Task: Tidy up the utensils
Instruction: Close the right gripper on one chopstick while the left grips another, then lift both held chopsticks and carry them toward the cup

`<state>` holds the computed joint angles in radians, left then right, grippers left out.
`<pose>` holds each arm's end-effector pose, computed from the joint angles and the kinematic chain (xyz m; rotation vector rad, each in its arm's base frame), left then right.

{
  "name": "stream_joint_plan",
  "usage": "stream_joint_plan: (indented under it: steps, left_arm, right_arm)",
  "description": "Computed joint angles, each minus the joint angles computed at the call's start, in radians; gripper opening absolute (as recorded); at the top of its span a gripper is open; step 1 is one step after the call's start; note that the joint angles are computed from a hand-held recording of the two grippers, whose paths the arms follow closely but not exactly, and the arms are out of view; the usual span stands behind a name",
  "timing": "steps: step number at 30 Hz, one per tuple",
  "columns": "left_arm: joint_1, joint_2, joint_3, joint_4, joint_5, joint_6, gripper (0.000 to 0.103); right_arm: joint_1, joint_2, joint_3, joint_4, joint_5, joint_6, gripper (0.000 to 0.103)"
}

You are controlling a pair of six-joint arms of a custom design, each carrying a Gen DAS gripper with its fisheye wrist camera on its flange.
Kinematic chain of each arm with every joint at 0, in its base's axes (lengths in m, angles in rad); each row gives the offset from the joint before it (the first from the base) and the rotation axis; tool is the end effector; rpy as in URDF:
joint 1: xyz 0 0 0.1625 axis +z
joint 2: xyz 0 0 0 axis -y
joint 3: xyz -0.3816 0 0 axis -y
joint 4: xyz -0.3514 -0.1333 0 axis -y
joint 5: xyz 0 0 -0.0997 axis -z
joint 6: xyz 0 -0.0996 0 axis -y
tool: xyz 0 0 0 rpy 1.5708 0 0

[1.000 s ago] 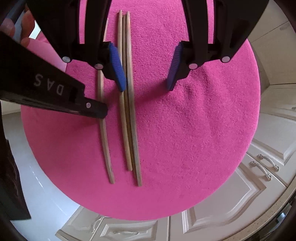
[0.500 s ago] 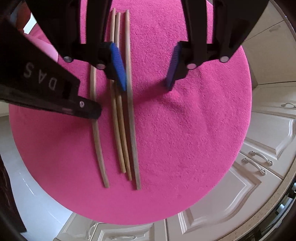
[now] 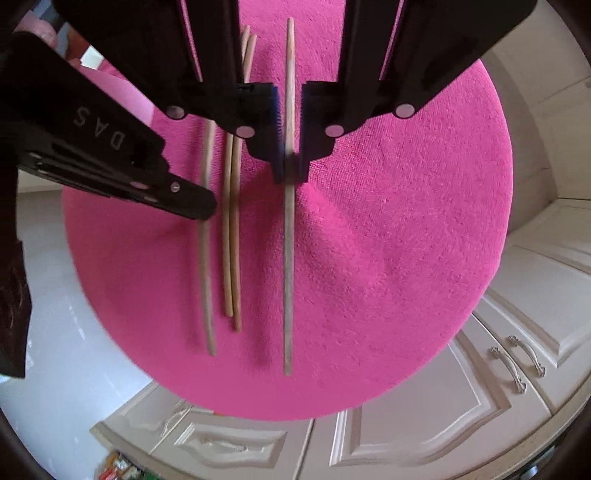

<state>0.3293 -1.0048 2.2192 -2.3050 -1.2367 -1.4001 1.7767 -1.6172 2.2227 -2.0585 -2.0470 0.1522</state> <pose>-0.2985 -0.2774 0.0258 -0.0984 2.5852 -0.2658 0.1594 -0.3343 0.2441 0.1092 -2.6505 -0.0392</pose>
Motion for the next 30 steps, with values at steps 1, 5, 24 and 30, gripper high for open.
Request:
stream_joint_plan:
  steps: [1,5,24,30]
  left_arm:
    - [-0.007,-0.013,0.008,-0.003,0.009,-0.003,0.006]
    - [-0.030,-0.076,0.054,-0.026,0.055,-0.018,0.006]
    - [-0.341,-0.147,-0.014,0.060,0.345,-0.146,0.006]
    - [-0.425,-0.031,-0.108,0.100,0.468,-0.258,0.006]
  right_arm:
    - [0.010,0.001,-0.002,0.000,0.004,-0.001,0.007]
    - [0.042,-0.010,-0.007,0.003,0.034,-0.012,0.007]
    - [0.263,-0.294,-0.087,0.122,0.068,-0.084,0.007]
    - [0.288,-0.453,-0.088,0.083,0.039,-0.202,0.007]
